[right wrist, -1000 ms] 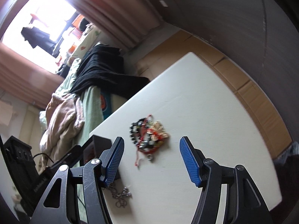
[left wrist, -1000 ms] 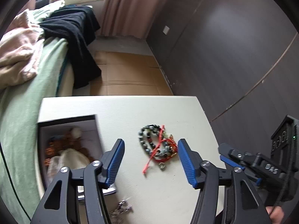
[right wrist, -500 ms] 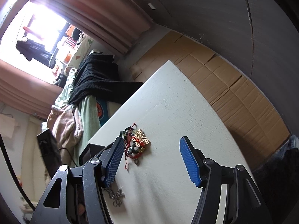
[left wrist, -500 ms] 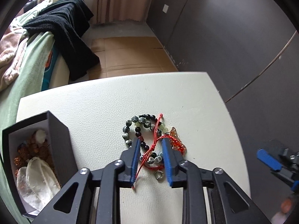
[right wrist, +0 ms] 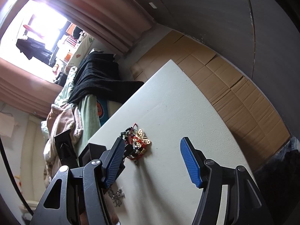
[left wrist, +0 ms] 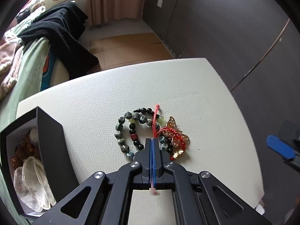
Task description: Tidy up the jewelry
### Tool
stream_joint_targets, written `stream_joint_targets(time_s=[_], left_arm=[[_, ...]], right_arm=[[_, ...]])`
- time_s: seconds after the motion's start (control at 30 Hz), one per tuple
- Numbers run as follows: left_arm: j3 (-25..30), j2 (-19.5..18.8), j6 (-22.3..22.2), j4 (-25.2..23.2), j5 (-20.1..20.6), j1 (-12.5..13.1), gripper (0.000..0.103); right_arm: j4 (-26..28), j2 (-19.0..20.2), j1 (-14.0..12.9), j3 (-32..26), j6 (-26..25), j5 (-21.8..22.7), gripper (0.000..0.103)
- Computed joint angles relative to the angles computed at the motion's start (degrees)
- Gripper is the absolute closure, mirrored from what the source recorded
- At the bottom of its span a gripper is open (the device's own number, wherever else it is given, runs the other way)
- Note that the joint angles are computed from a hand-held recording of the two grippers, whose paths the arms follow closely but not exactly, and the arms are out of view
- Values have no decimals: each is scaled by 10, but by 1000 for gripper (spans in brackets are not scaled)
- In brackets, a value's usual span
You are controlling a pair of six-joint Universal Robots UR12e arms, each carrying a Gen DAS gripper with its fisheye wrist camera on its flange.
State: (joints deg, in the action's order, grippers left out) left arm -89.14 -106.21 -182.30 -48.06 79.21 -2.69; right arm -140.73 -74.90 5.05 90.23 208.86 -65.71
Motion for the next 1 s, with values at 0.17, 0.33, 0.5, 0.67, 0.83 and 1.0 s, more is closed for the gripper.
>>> stream_joint_targets(time_s=[0.17, 0.33, 0.5, 0.67, 0.83, 1.0], left_arm=[[-6, 12, -8, 24, -27, 7, 103], [-16, 30, -11, 49, -60, 17, 103], [-29, 49, -23, 74, -88, 29, 103], [-42, 66, -29, 93, -102, 41, 103], [-53, 78, -32, 101, -111, 54, 103], [-66, 89, -39, 102, -113, 67, 103]], right_arm=[[10, 2, 1, -4, -6, -3, 41], [10, 5, 5, -7, -7, -13, 41], [15, 9, 10, -12, -8, -18, 41], [21, 13, 19, -18, -19, -25, 41], [21, 16, 20, -20, -26, -3, 41], [28, 21, 24, -21, -32, 31, 41]])
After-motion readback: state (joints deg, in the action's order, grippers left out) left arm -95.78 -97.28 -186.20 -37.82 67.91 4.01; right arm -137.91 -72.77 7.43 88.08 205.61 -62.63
